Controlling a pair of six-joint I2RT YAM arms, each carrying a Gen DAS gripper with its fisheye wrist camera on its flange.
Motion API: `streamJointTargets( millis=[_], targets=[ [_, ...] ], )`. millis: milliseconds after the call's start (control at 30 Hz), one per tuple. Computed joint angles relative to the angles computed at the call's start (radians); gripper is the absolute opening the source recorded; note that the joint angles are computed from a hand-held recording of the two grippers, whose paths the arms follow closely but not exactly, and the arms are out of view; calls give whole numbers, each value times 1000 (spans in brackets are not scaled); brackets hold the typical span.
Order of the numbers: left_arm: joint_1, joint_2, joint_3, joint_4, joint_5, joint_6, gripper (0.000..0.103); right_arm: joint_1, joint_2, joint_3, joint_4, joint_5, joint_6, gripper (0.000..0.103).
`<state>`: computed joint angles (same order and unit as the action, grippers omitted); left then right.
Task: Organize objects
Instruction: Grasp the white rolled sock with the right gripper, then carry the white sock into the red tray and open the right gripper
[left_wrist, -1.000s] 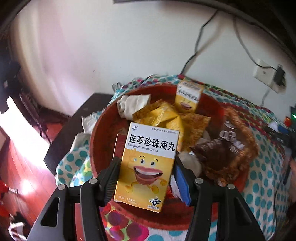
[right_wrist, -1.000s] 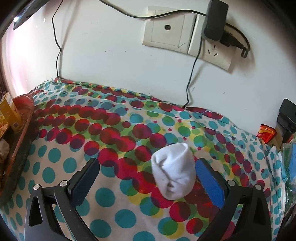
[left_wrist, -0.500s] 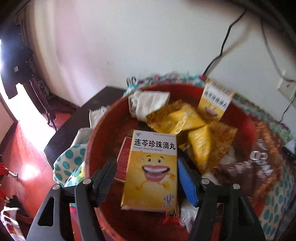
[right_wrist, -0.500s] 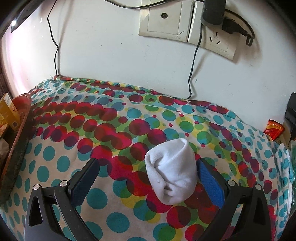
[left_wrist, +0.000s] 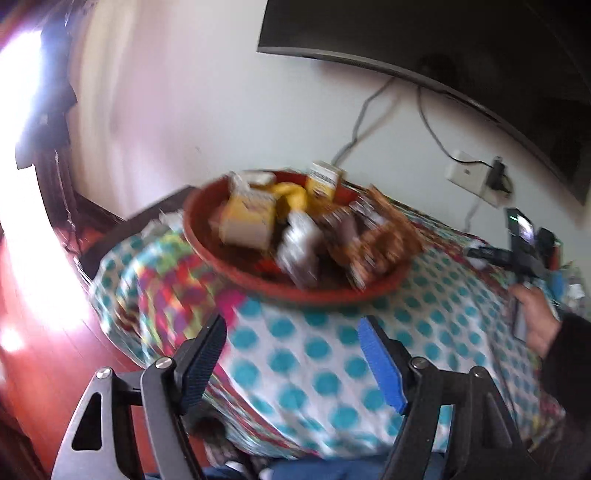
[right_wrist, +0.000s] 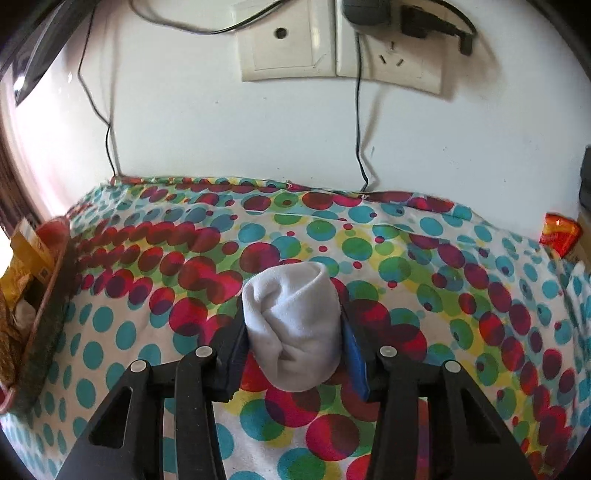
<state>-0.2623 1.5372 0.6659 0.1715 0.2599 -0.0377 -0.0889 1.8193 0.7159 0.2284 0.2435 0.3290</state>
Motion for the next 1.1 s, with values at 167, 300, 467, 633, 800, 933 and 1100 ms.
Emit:
streamJointTargets(
  millis=[167,300,467,633,800,933,1100],
  targets=[
    [-36,-38,-66,61,16,-8,76,60,-59,-37,0,64,-9,42],
    [-26,-27,-51,49,11,-9,76,197,-137,-13,-67,139,-11,42],
    [-26,-41,-70,33,-82,-9,76,381,-154,125,-182,178,10,42],
    [6,-59,-79,7,-167,-12,76,573,-32,354,-267,227,-2,43],
    [72,-76,-101,11,-143,2,76,682,142,620,-370,258,-7,43],
    [130,-73,-137,72,-104,-6,76,739,257,770,-437,242,15,43],
    [154,-39,-153,129,-93,9,76,821,356,839,-470,246,67,43]
  ],
)
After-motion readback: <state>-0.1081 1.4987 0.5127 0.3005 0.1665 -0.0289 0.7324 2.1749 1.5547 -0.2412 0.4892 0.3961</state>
